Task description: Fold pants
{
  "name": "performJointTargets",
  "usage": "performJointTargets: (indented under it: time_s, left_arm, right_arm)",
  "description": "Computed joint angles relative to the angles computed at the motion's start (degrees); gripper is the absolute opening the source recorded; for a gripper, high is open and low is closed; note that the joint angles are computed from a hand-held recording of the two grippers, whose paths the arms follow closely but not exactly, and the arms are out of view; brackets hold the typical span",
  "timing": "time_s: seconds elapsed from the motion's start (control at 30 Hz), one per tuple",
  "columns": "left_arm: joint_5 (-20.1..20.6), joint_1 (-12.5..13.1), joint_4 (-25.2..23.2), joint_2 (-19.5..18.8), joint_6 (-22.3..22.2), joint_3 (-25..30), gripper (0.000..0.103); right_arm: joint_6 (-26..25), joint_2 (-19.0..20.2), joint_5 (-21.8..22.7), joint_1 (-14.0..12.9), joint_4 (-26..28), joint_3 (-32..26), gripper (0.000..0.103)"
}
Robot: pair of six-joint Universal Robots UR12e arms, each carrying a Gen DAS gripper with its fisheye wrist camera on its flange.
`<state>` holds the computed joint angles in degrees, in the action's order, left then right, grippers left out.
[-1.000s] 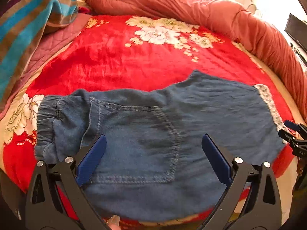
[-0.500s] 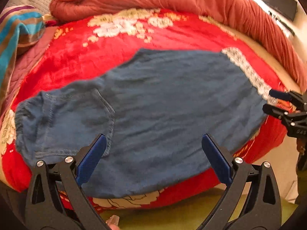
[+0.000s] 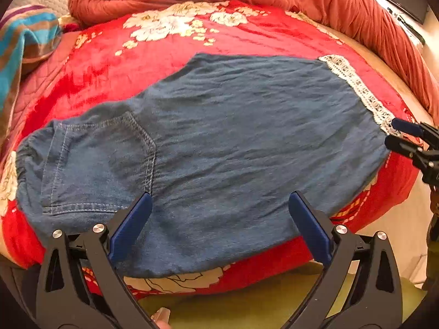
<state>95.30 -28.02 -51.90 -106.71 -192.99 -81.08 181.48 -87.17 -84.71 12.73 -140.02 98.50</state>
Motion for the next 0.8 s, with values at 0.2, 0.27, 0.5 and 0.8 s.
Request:
performJointTargets:
  time_s: [0.2,0.27,0.5,0.8]
  left_arm:
    - [1.0,-0.7,1.4,-0.1,0.6,1.1,0.093]
    - [1.2,-0.9,1.7,-0.3,1.0,1.6,0.093]
    - [1.6,-1.7,0.9,-1.8,2.7,4.4,0.093]
    - [2.2,-2.6,-1.1,-5.7,5.8,10.9,0.093]
  right_arm:
    - [1.8,-1.3,0.1,-1.6,-2.4,0.9,0.079]
    - [2.4,-1.7,0.0,-2.2,-3.1,1.3,0.079]
    - [3.9,-2.6,0.1,-3.5,-4.2,2.5,0.079]
    - [4.1,-2.9,0.1,-4.0,-4.5,3.5,0.079]
